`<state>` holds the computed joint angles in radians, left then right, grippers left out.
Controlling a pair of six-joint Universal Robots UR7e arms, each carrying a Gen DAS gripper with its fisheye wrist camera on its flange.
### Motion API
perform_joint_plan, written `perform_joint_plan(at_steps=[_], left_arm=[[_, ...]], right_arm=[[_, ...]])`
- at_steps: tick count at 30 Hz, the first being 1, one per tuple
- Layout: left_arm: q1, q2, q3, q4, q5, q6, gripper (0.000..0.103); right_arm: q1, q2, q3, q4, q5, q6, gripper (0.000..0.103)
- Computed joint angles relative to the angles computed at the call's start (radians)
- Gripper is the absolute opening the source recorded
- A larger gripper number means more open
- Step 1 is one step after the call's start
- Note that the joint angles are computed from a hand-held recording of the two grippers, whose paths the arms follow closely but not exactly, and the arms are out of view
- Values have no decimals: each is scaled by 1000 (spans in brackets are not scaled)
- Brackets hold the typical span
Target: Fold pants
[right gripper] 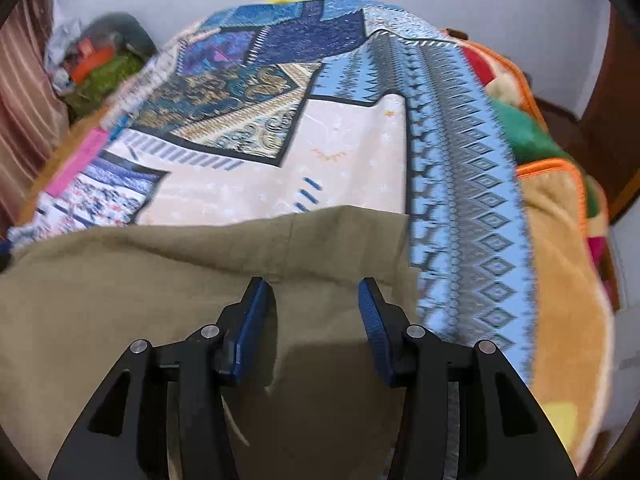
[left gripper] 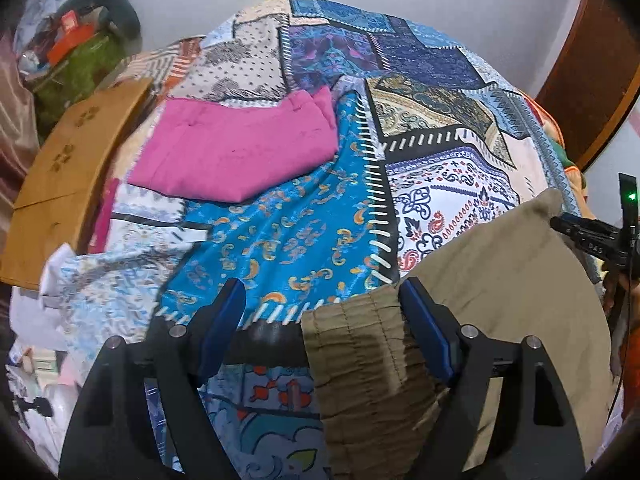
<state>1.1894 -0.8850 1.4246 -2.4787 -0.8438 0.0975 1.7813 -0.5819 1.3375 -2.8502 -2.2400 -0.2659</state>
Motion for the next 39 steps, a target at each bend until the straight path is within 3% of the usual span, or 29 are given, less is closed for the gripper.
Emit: perform_joint_plan(at_steps=[2,6,12,17,22,25,28,31,39], left_arm=[[-9,-19,18,-4,13,3,81],[-39,-53,69,-56,80,42,81],[-75,-96,98,-58,-6,74,81],[-105,-79,113,-46,-63,103,81],[-92,-44,106,83,-106,59,80],[-99,-56,189,-26,-73,168,81],[-115,-76,228,-47,-42,187,81],[-126,-100,269,-73,-13,190,81],[-141,-191,384,-112,11,164,82]], right_arm=[[15,-8,7,13,-67,18,42],[17,-101,101,18,39,102,43],[80,-156,172,-4,153,67,45],[115,-96,113,38,245,56,52],[108,-33,65,205,228,110,53],[113,-55,112,194,207,60,54],[117,-108,174,212,210,72,54],[122,-152,261,144,180,70,56],[130,-230,415,6,156,163,56]])
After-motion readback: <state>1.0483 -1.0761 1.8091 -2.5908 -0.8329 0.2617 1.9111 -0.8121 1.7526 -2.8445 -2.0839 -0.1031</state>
